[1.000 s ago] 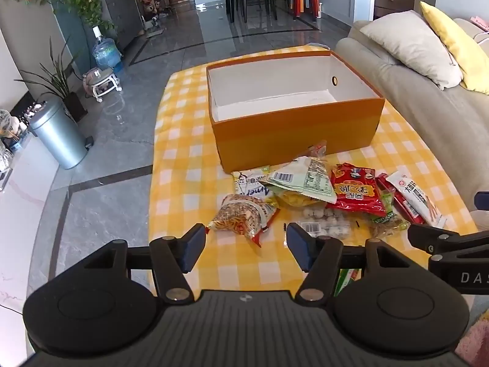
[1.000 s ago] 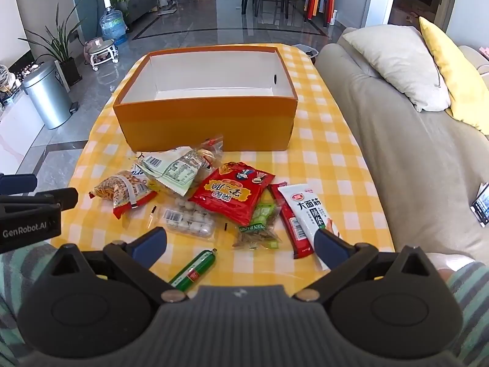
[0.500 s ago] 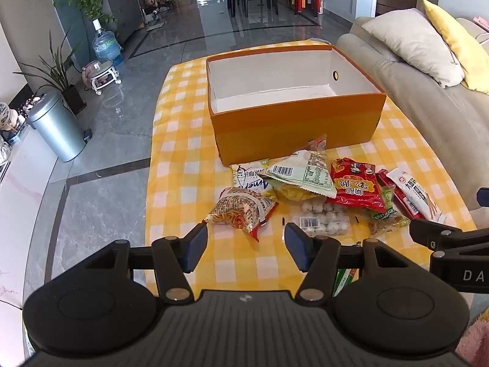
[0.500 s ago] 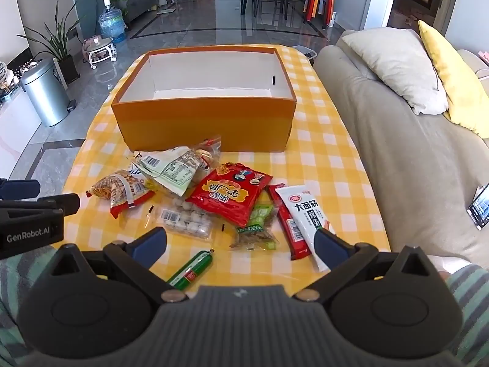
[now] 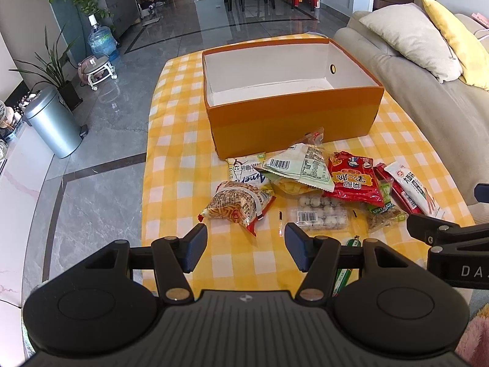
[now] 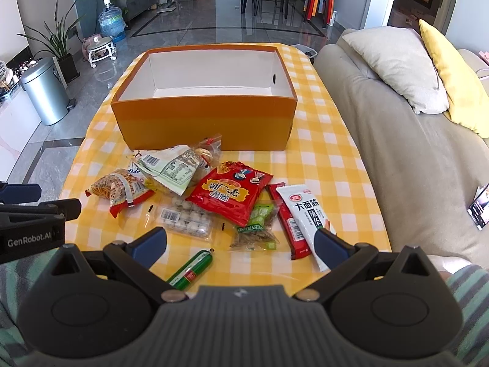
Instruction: Organize snacks
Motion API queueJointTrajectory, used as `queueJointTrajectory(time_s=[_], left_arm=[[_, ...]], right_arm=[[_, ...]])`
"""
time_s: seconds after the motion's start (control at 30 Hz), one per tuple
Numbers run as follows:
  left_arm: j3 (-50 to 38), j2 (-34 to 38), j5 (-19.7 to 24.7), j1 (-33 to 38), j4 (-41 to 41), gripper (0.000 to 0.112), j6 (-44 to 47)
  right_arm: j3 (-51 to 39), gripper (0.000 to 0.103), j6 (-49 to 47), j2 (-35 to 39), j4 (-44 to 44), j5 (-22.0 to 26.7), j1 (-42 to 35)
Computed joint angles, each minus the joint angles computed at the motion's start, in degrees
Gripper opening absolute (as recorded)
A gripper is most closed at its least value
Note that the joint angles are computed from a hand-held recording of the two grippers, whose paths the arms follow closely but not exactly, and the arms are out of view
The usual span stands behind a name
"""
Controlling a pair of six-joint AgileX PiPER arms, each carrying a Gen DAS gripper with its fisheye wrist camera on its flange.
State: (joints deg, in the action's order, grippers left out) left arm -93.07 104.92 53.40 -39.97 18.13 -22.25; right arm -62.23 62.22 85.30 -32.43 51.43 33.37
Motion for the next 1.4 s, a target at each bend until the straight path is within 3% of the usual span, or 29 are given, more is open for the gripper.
queueJointTrajectory(time_s=[1.4], left_arm=[[2.2, -0.9, -0.9, 0.0, -0.2, 0.069, -0.2]], right_arm=[[-0.7, 0.099, -1.7, 0.9, 2.4, 0.2, -0.8]])
